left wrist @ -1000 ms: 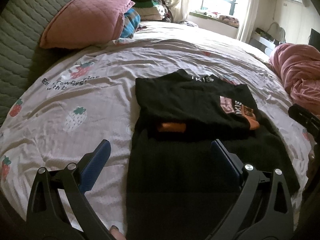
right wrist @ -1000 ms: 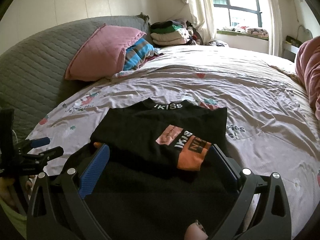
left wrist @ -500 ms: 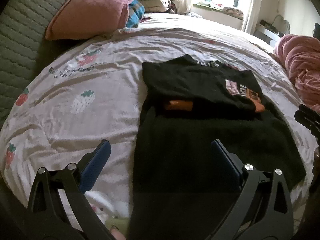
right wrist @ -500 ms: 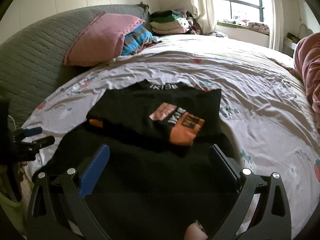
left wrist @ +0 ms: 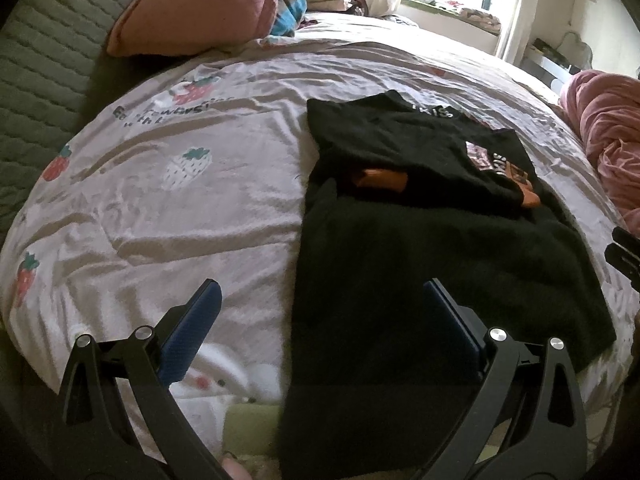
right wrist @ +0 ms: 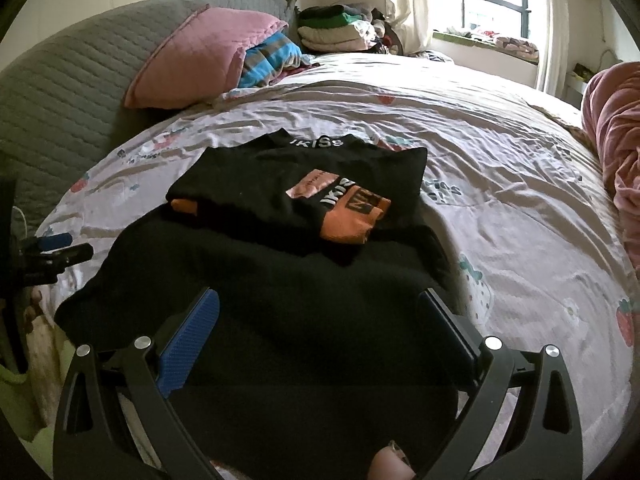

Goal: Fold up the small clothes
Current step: 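Move both grippers to the hem of the black shirt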

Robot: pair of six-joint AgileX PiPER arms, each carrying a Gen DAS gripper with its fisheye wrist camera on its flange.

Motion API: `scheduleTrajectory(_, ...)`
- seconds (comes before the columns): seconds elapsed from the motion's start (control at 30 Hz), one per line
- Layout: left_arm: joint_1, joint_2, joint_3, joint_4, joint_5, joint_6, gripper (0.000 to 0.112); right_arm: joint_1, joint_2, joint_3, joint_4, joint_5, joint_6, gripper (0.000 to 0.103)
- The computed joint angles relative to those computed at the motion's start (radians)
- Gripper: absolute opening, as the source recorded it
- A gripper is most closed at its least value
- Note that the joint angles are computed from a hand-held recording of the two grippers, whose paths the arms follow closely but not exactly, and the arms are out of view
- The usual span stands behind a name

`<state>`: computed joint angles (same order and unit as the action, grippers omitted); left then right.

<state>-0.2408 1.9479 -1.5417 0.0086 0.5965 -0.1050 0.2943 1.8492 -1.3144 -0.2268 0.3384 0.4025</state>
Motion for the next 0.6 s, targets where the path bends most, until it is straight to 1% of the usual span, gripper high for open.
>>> scheduleTrajectory(0.3,0.067,-0.037,0.079,-0.053,0.003,0.032,0.093,-0.001,-0.04,0.064,0.003,0.006,-0.009,0.098)
scheduleTrajectory(0.57,0.123,-0.071,0.172,-0.264,0.005,0.215,0.093,-0.004,-0.074,0.117,0.003,0.006,-0.009,0.098)
scheduleTrajectory(0.6,0.127,-0.075,0.18,-0.286,0.004,0.233,0.089,-0.004,-0.078,0.123,0.005,0.005,-0.011,0.098)
